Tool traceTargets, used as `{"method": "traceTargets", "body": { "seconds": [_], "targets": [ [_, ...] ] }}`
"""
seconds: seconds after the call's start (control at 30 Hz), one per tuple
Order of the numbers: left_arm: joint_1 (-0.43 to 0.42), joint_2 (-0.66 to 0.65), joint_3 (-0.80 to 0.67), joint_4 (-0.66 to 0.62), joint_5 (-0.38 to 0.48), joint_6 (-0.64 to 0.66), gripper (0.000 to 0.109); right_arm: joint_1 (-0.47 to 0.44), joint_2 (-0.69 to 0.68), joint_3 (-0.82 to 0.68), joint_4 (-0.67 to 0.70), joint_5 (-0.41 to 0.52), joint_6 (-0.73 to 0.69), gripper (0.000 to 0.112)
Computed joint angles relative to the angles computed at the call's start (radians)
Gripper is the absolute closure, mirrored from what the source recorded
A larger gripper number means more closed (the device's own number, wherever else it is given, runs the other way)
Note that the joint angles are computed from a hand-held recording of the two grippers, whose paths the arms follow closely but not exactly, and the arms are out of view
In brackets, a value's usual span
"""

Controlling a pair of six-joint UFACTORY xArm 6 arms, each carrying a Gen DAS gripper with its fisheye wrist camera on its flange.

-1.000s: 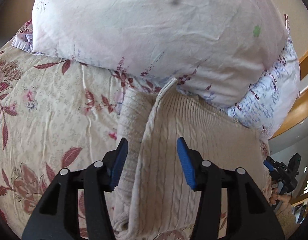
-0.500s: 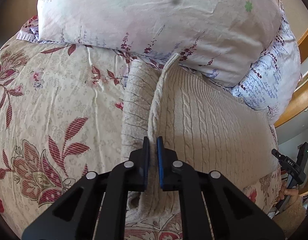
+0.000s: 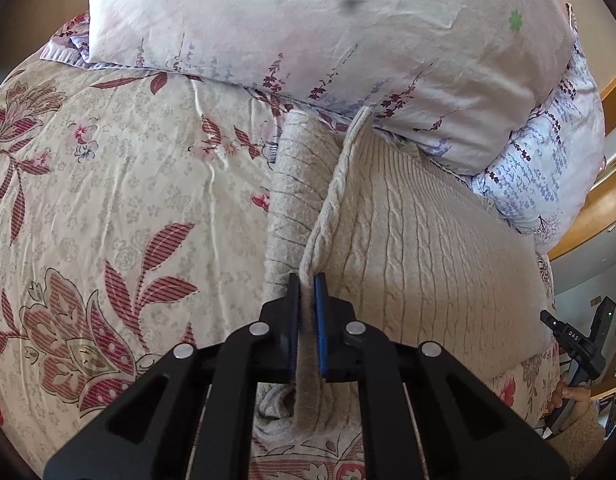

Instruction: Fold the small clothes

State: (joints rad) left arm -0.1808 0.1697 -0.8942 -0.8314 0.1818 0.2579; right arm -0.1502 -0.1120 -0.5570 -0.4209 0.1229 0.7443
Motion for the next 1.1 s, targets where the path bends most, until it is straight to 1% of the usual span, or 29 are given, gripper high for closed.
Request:
{"method": "traceTargets", "body": {
  "seconds": [0.1,0.13,0.17,0.2,0.23,0.27,0.3,0.33,0.37,0.4,0.43,0.5,0.57,0.6,0.63,0.67,0.73,0.77,0.8,0.87,0.93,1.03,1.07,1.1],
  "targets": [
    [0.001,-0.003,-0.001,0.018,0.005,-0.018,0.097,0.002,0.002,-0.016,-0.091,0.030,0.076,0.100],
    [-0.001,-0.012,0.003,0.006,0.005,-0.011,0.094,0.004,-0.006,-0.014,-0.093,0.031,0.081,0.099],
    [-0.004,-0.027,0.011,-0.010,-0.001,-0.002,0.092,0.003,-0.017,-0.008,-0.115,0.035,0.107,0.093],
    [-0.009,-0.040,0.022,-0.006,-0.014,-0.009,0.085,0.003,-0.034,-0.009,-0.177,0.050,0.176,0.090],
    [-0.016,-0.059,0.039,0.018,-0.044,-0.032,0.076,-0.001,-0.048,-0.008,-0.242,0.043,0.238,0.083],
    [-0.029,-0.079,0.054,0.025,-0.079,-0.033,0.073,-0.007,-0.059,-0.006,-0.316,0.020,0.303,0.077],
    [-0.042,-0.095,0.062,0.022,-0.106,-0.023,0.067,-0.007,-0.070,-0.006,-0.377,-0.008,0.348,0.074],
    [-0.056,-0.101,0.059,0.005,-0.122,0.003,0.063,0.000,-0.062,-0.011,-0.395,-0.037,0.352,0.064],
    [-0.070,-0.101,0.047,-0.019,-0.127,0.039,0.061,0.014,-0.045,-0.023,-0.372,-0.049,0.315,0.058],
    [-0.079,-0.096,0.033,-0.033,-0.119,0.063,0.058,0.046,-0.019,-0.043,-0.319,-0.040,0.241,0.057],
    [-0.088,-0.084,0.015,-0.017,-0.106,0.062,0.057,0.065,0.000,-0.060,-0.294,-0.026,0.207,0.057],
    [-0.096,-0.055,-0.013,0.047,-0.085,0.020,0.055,0.104,0.046,-0.089,-0.210,-0.015,0.116,0.057],
    [-0.099,-0.018,-0.037,0.122,-0.063,-0.047,0.054,0.126,0.078,-0.110,-0.166,-0.005,0.077,0.057],
    [-0.098,-0.004,-0.045,0.140,-0.053,-0.068,0.054,0.134,0.096,-0.125,-0.167,0.012,0.075,0.057],
    [-0.096,0.010,-0.051,0.156,-0.042,-0.085,0.054,0.141,0.108,-0.138,-0.199,0.033,0.105,0.056],
    [-0.091,0.025,-0.057,0.200,-0.029,-0.127,0.054,0.144,0.117,-0.145,-0.226,0.051,0.128,0.053],
    [-0.087,0.045,-0.060,0.233,-0.025,-0.160,0.053,0.147,0.135,-0.157,-0.277,0.076,0.163,0.050],
    [-0.090,0.048,-0.057,0.198,-0.033,-0.130,0.053,0.148,0.134,-0.159,-0.317,0.084,0.193,0.047],
    [-0.096,0.045,-0.053,0.154,-0.043,-0.089,0.051,0.151,0.137,-0.164,-0.314,0.093,0.187,0.047],
    [-0.096,0.033,-0.049,0.131,-0.033,-0.073,0.051,0.161,0.130,-0.163,-0.295,0.107,0.185,0.046],
    [-0.097,0.003,-0.043,-0.018,-0.032,0.039,0.051,0.167,0.123,-0.167,-0.287,0.101,0.189,0.046],
    [-0.074,-0.044,-0.024,-0.218,-0.049,0.200,0.049,0.181,0.127,-0.176,-0.307,0.044,0.202,0.046],
    [-0.056,-0.051,-0.023,-0.247,-0.041,0.219,0.048,0.192,0.138,-0.187,-0.284,0.037,0.177,0.046],
    [-0.039,-0.050,-0.024,-0.245,-0.029,0.215,0.046,0.204,0.152,-0.202,-0.262,0.037,0.158,0.046]
  ]
}}
